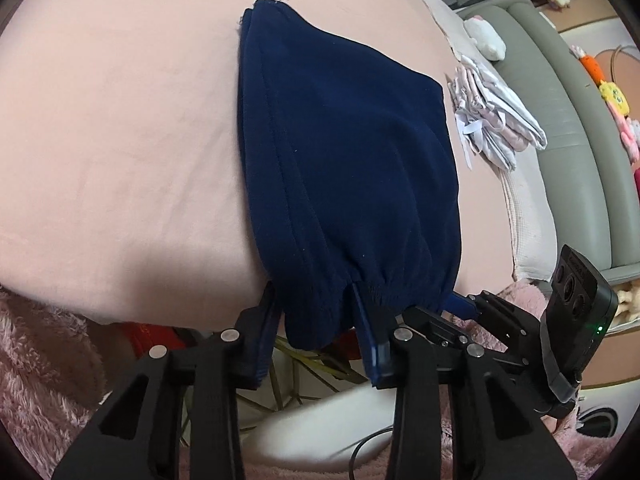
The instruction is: Fold clothes
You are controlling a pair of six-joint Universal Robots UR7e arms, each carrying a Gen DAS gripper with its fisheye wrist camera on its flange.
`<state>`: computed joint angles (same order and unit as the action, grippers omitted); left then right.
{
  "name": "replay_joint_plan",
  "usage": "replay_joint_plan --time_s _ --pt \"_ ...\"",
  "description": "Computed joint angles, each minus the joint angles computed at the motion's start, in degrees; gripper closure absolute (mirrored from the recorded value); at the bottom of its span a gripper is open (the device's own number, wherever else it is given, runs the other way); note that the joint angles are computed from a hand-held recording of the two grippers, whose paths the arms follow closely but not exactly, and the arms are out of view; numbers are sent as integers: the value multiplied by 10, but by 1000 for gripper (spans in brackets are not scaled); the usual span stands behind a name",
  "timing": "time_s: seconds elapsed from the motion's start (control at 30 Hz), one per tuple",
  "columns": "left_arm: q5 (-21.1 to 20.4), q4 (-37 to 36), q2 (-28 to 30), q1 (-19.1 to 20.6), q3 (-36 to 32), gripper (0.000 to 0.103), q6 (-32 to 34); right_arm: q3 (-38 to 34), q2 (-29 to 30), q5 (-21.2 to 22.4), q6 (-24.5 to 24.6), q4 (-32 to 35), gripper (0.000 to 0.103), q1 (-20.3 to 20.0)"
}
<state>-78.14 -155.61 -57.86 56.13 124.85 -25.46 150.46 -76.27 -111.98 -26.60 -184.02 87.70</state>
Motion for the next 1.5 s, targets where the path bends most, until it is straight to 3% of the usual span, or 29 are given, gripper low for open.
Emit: replay_joint_plan --time_s 0.1,0.3,0.4,0.5,0.63,0.77,0.93,1.1,1.3,1.37,1.5 --pt "-1 -16 -11 -19 28 75 -27 2 -13 4 1 13 72 0" --pt "-7 -29 -28 -47 53 77 -56 9 -60 39 -3 49 76 5" --pt "-29 -21 -59 -41 67 77 -56 8 -112 64 1 97 76 -1" --pt "-59 -10 -70 -25 58 77 -54 -1 -166 117 18 159 76 -28" --pt "-77 25 -55 -8 16 77 -47 -32 -160 157 35 190 77 -51" --pt "-59 54 -60 -21 3 77 -34 -57 -124 112 44 174 77 -16" --pt "-89 27 -68 -6 22 77 -67 -58 -120 86 63 179 76 2" --pt "-105 14 -72 10 30 75 -90 -55 -169 103 79 234 76 -9" --pt "-83 18 -41 15 41 74 -118 -52 -131 65 75 248 69 -17" --pt "-101 3 -38 28 50 74 -129 -51 -104 44 79 248 65 -24" --pt "-129 -11 -53 35 54 74 -130 -52 -114 68 71 263 66 -37"
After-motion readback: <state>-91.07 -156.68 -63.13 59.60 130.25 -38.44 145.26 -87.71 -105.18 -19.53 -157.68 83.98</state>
